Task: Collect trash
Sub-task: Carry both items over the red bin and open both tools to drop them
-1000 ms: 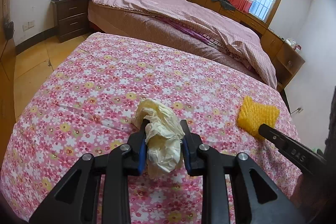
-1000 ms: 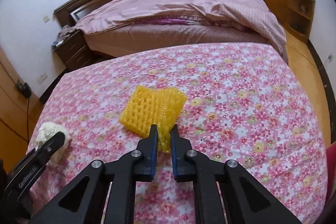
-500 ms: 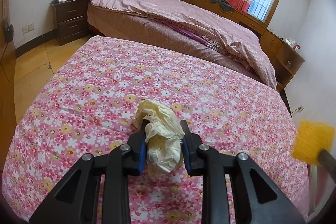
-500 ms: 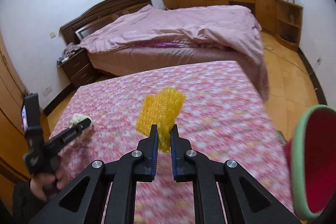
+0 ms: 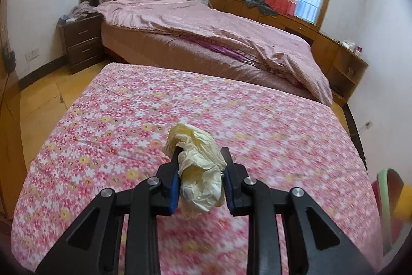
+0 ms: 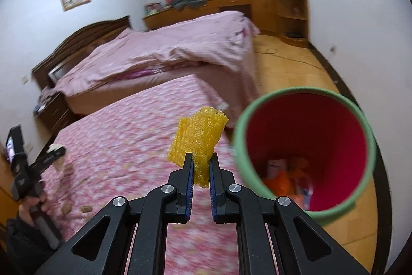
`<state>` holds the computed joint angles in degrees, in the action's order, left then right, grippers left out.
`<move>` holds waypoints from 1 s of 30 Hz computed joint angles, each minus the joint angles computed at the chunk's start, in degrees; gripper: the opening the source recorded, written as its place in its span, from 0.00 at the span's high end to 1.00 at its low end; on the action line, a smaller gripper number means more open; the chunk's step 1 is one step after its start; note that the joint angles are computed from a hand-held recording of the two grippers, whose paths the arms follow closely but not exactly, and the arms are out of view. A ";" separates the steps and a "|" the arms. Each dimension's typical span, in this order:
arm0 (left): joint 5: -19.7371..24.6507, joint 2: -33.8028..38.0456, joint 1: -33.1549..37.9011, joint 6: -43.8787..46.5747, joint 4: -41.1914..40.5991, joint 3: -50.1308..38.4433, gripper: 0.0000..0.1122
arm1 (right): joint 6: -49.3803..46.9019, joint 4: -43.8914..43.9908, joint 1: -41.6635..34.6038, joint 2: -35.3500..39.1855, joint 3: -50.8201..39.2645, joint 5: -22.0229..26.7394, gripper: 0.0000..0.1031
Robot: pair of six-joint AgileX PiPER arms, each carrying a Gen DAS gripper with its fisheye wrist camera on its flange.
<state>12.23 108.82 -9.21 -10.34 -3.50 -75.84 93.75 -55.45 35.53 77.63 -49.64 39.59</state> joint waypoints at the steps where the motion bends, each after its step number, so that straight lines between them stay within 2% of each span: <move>1: -0.21 -1.49 -0.75 0.06 0.33 1.41 0.75 | 1.09 -0.44 -0.15 -1.41 1.35 0.48 0.90; 8: -0.30 -10.28 -6.81 3.40 -2.84 6.98 0.75 | 6.79 -1.81 -5.49 -10.05 10.44 -2.17 0.90; 12: 1.70 -13.05 -11.43 6.49 -6.43 6.77 0.75 | 7.63 -2.40 -9.22 -13.44 13.75 -4.48 0.90; 13: 3.01 -13.25 -12.66 9.86 -10.08 6.00 0.75 | 7.87 -2.53 -10.25 -14.06 14.36 -4.82 0.90; 16: 6.55 -12.66 -15.06 18.37 -19.47 3.39 0.75 | 8.62 -3.44 -13.71 -15.22 15.86 -6.38 0.89; 18: 8.12 -12.08 -17.40 20.12 -21.27 1.67 0.75 | 7.23 -2.56 -16.51 -16.37 16.93 -8.21 0.89; 25: 11.49 -6.91 -25.28 20.67 -23.40 -5.68 0.75 | 0.65 0.73 -25.36 -19.89 21.17 -14.23 0.87; 30: 14.33 -0.86 -30.85 14.77 -17.77 -13.66 0.76 | -8.40 6.11 -32.71 -20.16 22.81 -21.30 0.87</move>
